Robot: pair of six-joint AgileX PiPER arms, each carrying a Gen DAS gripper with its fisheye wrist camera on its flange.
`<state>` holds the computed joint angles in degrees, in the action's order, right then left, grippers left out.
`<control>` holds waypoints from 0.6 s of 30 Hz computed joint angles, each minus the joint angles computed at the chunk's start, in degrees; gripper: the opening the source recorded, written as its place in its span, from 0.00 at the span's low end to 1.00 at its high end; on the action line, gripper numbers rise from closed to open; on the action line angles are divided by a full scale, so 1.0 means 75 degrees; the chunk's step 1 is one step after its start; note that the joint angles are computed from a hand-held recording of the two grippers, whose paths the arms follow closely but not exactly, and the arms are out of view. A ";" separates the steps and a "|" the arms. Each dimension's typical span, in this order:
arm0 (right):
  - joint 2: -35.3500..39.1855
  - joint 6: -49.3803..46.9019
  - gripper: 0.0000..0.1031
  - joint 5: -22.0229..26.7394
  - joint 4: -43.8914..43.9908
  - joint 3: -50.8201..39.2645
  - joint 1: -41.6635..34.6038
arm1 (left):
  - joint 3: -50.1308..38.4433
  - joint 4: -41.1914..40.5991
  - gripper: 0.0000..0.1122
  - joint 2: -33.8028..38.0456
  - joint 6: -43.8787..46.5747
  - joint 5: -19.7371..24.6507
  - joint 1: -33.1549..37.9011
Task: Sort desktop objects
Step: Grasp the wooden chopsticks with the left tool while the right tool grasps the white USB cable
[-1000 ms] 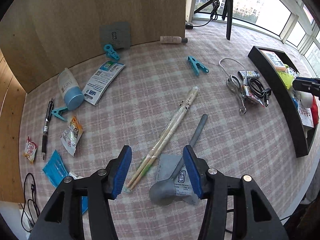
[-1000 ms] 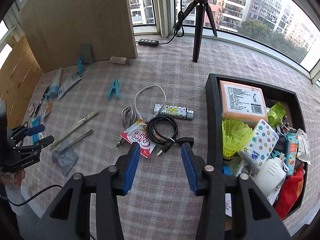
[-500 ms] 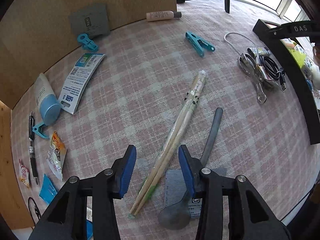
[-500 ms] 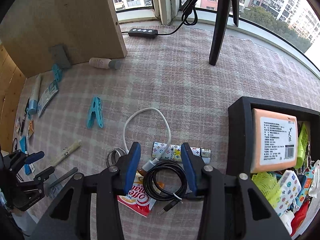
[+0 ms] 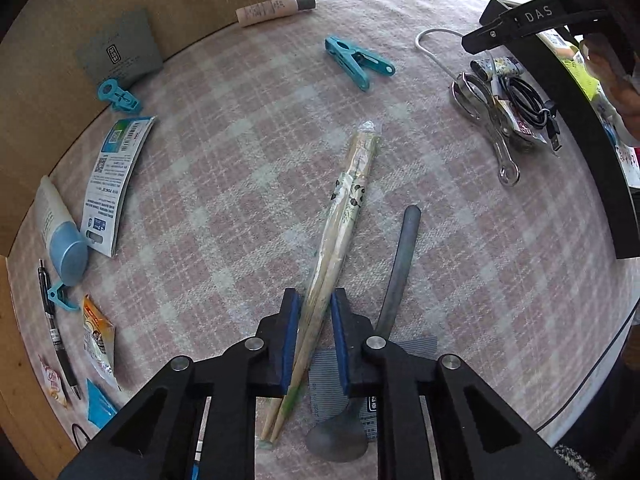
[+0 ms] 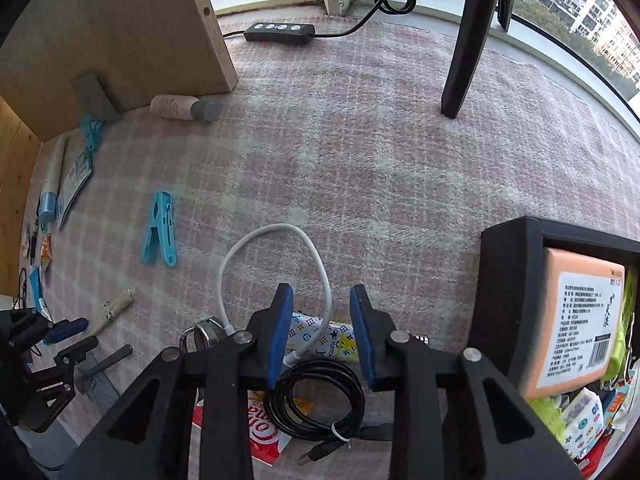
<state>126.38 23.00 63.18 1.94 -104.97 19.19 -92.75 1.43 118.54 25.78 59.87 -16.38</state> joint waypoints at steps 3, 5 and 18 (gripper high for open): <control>0.0083 0.0066 0.26 -0.0109 0.0023 0.0057 0.0017 | -0.0028 -0.0187 0.13 0.0027 -0.0074 -0.0073 0.0063; 0.0045 0.0142 0.25 -0.0223 -0.0044 0.0140 0.0077 | 0.0118 -0.0215 0.13 -0.0037 -0.0147 -0.0292 0.0039; -0.1326 0.0965 0.04 -0.1430 -0.0278 0.1588 0.0393 | 0.0295 -0.0396 0.03 -0.0300 -0.0517 -0.0572 0.0073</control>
